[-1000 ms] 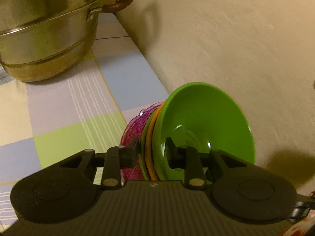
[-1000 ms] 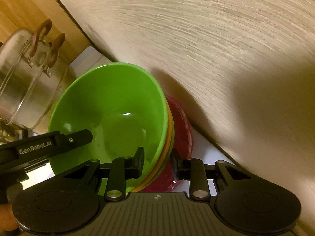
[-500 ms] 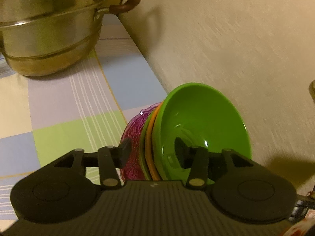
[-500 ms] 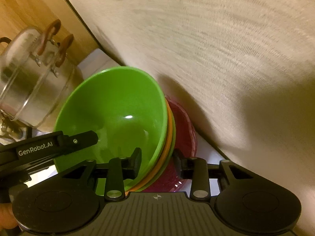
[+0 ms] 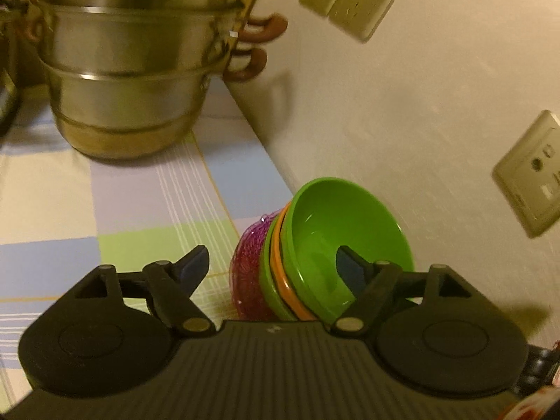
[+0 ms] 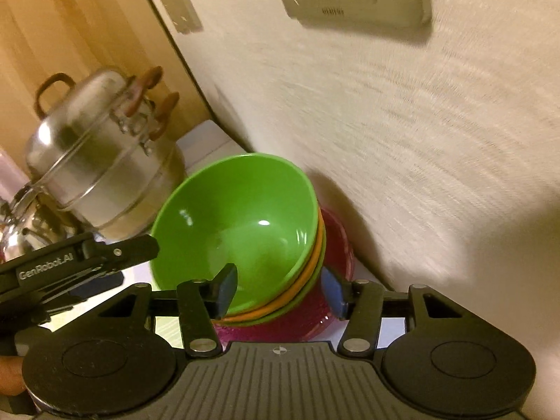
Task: Organize plates and bowls
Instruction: 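Pull both grippers back from the stacked dishes and bowls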
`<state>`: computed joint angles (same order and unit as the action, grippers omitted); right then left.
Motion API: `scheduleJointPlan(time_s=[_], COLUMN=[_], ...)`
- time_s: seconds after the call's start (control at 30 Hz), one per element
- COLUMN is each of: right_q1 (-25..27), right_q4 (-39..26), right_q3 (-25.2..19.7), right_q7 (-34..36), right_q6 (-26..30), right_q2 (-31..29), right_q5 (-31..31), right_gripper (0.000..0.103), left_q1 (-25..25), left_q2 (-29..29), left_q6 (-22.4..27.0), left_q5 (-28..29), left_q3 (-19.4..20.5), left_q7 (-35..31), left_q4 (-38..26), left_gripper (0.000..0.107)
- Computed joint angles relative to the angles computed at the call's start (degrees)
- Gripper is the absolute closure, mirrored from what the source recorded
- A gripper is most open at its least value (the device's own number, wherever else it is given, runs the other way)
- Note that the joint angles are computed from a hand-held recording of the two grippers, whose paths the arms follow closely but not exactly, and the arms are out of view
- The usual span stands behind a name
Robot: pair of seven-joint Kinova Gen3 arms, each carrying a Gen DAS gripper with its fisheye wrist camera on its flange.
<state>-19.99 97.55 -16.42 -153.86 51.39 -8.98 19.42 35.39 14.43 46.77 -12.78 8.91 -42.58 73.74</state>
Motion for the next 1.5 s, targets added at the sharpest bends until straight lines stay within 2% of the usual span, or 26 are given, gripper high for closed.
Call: scheduleJointPlan(time_s=[0.07,0.2,0.33,0.7,1.03,1.2,1.5], right_q1=[-0.3,-0.4,-0.6,0.5,2.6,4.2,8.4], right_q4=[-0.2,-0.4,0.0,0.7,-0.4,-0.6,-0.6], right_q3=[-0.4,-2.6,-3.8,-9.8,-17.0,-19.7,-22.9], right_q7=[-0.1,-1.4,-1.8,-4.0,-2.0,0.1,3.3], right_q6=[0.8,3.3,5.4,11.6,17.6,19.2,20.4], right_q2=[-0.9,-2.5,-4.3,-9.7,-14.0,-15.9,-19.2], right_q5=[-0.3,0.8,0.0,-2.3,-2.4,-3.4,-6.5], right_gripper=[0.049,0.049,0.048,0.048,0.048,0.048,0.048], left_q1=[1.3,2.7,4.0,7.6,10.1,11.8,16.2], left_q2=[-1.3,-3.9,-7.2,-12.0,-15.0,-15.1,-14.3], left_q6=[0.5,1.2,2.5,15.1,22.1,24.5,30.0], left_q5=[-2.1,-5.9,-11.0,-22.2,-25.7,-25.8,-29.5], left_q3=[-0.3,0.1,1.8,9.5,16.1,17.9,20.1], left_q7=[1.2,4.3,8.8,19.0,30.5,32.2,36.6], left_q4=[1.0,3.3,6.0,7.5,10.7,11.0,10.3], left_gripper=[0.029,0.019,0.019,0.019,0.019,0.019,0.019])
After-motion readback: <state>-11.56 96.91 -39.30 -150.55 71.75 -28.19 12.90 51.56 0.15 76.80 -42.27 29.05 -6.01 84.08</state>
